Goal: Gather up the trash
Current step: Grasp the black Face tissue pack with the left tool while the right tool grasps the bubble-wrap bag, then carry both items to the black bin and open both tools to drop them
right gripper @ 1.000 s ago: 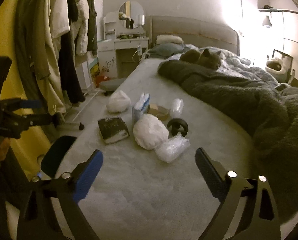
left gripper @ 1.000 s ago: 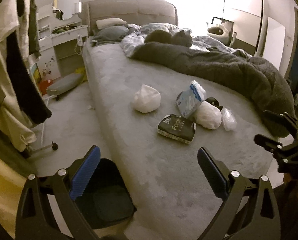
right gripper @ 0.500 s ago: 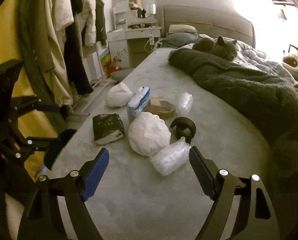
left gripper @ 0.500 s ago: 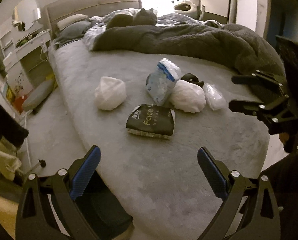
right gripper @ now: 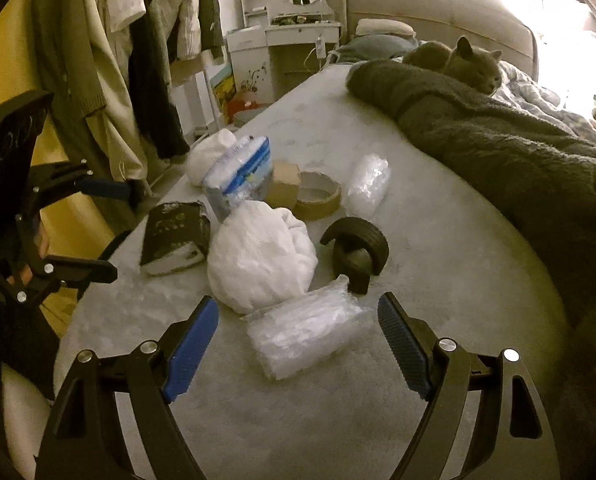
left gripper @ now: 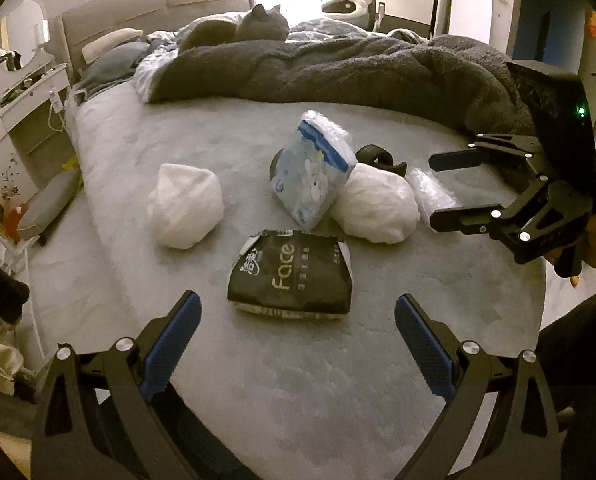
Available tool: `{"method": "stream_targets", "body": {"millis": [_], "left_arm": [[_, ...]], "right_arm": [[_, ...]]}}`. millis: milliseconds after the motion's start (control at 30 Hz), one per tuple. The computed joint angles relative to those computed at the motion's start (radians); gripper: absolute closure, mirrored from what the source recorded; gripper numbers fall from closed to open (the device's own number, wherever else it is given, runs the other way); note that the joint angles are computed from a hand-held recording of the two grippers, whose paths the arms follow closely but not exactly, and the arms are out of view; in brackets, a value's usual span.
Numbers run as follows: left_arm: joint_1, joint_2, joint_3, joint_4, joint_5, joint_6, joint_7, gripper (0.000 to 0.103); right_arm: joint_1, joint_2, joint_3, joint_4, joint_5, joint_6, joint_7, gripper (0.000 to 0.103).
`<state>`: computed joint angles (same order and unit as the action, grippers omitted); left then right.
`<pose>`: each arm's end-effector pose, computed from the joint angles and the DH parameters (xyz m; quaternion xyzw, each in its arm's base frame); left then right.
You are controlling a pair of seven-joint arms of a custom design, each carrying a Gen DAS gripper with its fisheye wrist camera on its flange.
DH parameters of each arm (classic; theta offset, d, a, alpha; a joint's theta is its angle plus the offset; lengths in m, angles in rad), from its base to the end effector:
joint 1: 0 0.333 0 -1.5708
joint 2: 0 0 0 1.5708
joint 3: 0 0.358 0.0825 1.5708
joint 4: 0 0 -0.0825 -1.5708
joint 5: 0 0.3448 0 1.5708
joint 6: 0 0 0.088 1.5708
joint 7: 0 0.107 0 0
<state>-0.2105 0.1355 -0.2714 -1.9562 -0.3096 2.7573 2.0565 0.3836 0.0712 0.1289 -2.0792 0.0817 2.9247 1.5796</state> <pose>0.5448 -0.2603 0.5474 -0.3939 0.8524 -0.3117 0.1455 0.5081 0.2775 0.5496 -0.7784 0.5010 -0.1654 0.3403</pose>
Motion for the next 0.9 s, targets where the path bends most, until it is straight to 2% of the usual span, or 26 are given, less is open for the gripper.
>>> {"method": "stream_targets", "body": {"millis": [100,167,333,467,533,567,700,900], "left_arm": [[-0.004,0.030,0.007,0.032,0.033,-0.023,-0.025,0.004],[-0.006,0.042,0.006,0.040,0.048,-0.020,-0.036,0.004],[-0.009,0.074,0.003,0.069,0.076,-0.032,-0.053,0.004],[-0.012,0.088,0.004,0.082,0.106,-0.028,-0.084,0.005],[-0.015,0.096,0.008,0.092,0.123,-0.033,-0.107,0.014],[-0.020,0.101,0.013,0.101,0.142,-0.045,-0.122,0.023],[-0.009,0.108,0.004,0.110,0.136,-0.060,-0.132,0.027],[0.011,0.085,0.000,0.109,0.081,-0.049,-0.176,0.028]], "right_arm": [[-0.006,0.013,0.007,0.015,0.033,-0.022,-0.045,0.023],[-0.003,0.023,0.001,0.032,0.013,-0.053,-0.038,0.034],[-0.007,0.015,0.007,0.034,0.048,-0.076,-0.062,0.040],[-0.003,-0.014,0.000,0.022,0.033,-0.062,-0.039,0.041],[-0.005,-0.022,-0.004,0.024,0.034,-0.042,-0.026,0.041],[-0.008,-0.022,-0.003,0.028,0.054,-0.034,-0.036,0.041],[-0.009,-0.018,0.005,0.047,0.112,0.014,-0.054,0.041],[0.003,0.011,0.012,0.115,0.091,0.030,-0.031,0.041]]}}
